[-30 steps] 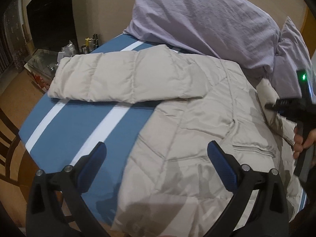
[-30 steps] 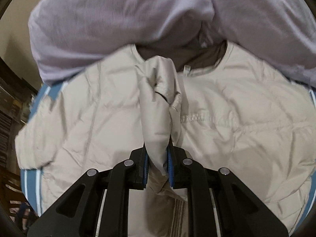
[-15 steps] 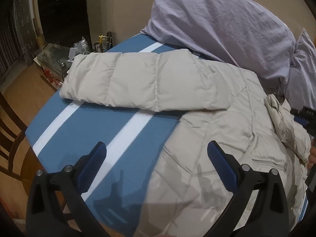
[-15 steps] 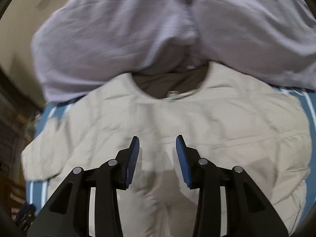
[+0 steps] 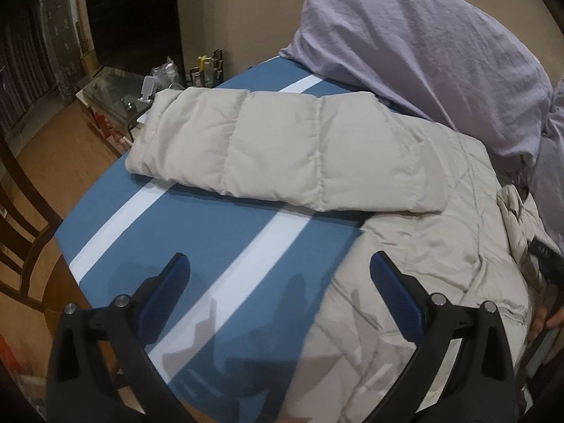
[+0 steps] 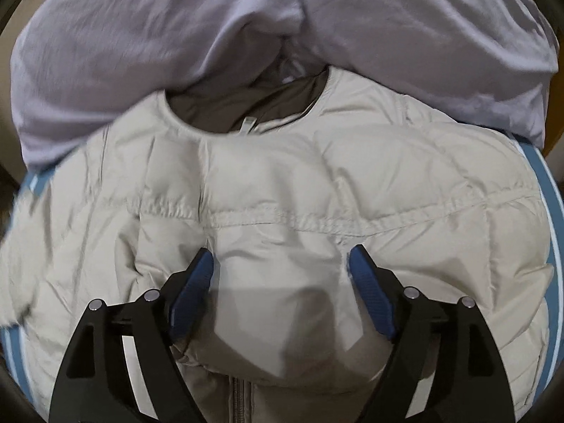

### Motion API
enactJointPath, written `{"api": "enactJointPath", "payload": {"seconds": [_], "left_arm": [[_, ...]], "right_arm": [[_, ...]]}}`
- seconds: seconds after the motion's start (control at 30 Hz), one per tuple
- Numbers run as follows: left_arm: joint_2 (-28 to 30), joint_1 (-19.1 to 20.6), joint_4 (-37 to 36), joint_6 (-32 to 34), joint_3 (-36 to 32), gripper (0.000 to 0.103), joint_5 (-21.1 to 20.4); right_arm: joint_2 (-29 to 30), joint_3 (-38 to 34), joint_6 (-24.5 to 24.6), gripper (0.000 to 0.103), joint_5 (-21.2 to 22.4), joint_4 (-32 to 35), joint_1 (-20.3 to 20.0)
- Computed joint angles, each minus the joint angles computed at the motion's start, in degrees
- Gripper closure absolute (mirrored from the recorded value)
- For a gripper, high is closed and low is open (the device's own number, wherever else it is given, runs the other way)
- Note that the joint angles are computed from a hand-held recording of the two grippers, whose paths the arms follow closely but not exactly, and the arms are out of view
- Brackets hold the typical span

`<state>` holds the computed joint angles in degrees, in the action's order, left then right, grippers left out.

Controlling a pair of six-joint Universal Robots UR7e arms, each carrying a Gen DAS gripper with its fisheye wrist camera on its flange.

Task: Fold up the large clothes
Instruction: 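Move the left tool to the other sleeve cuff and close on it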

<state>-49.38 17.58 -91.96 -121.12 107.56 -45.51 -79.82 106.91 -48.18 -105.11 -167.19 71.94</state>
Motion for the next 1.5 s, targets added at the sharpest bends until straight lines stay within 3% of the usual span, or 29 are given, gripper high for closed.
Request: {"api": "enactJointPath", "payload": {"seconds": [0.1,0.3,0.6,0.8,0.97,1.07,1.17,1.27,1.33,1.43,1.5], "left_arm": [[-1.0,0.4,0.6,-1.6,0.8,0.002,-0.2],[-4.8,2.0,0.0,-5.1,4.2,0.002,-0.8],[-10.2,5.6,4.6,-10.7,7.3,0.002,-0.5],[-15.3,8.6,1.3,-12.2,10.8,0.002,1.7],[-16.9,11.1,-5.0,-10.8,13.0,0.02,1.6],[-15.9,11.8,-2.3,-12.4,11.6,0.021,1.9],[-14.8,12.0,1.2,-14.8,10.0,0.031,1.8],[-14.8,12.0,2.9,-16.9,9.7,0.05,2.1],[-15.9,11.6,1.4,-17.5,11.0,0.07,2.8],[-16.7,11.1,0.7,-17.6,11.9,0.083,3.6],[-16.8,10.7,1.2,-17.1,11.7,0.087,4.1]], "right_arm": [[0.5,1.8,-3.2,0.02,0.5,-4.4,-0.5],[0.9,2.2,-5.3,0.019,1.7,-6.5,-0.9],[0.6,2.7,-5.9,0.019,2.6,-7.0,-1.2],[0.4,2.8,-5.8,0.019,2.8,-7.0,-1.2],[0.1,2.9,-6.1,0.019,3.2,-6.5,-1.3],[-0.1,3.1,-6.2,0.019,3.6,-6.3,-1.5],[-0.1,3.1,-6.2,0.019,3.7,-6.2,-1.5],[-0.1,3.1,-6.1,0.019,3.6,-6.3,-1.5],[-0.1,3.1,-6.1,0.019,3.5,-6.4,-1.4],[-0.2,3.2,-6.0,0.019,3.6,-6.2,-1.5],[-0.3,3.2,-6.0,0.019,3.5,-5.8,-1.4]]}}
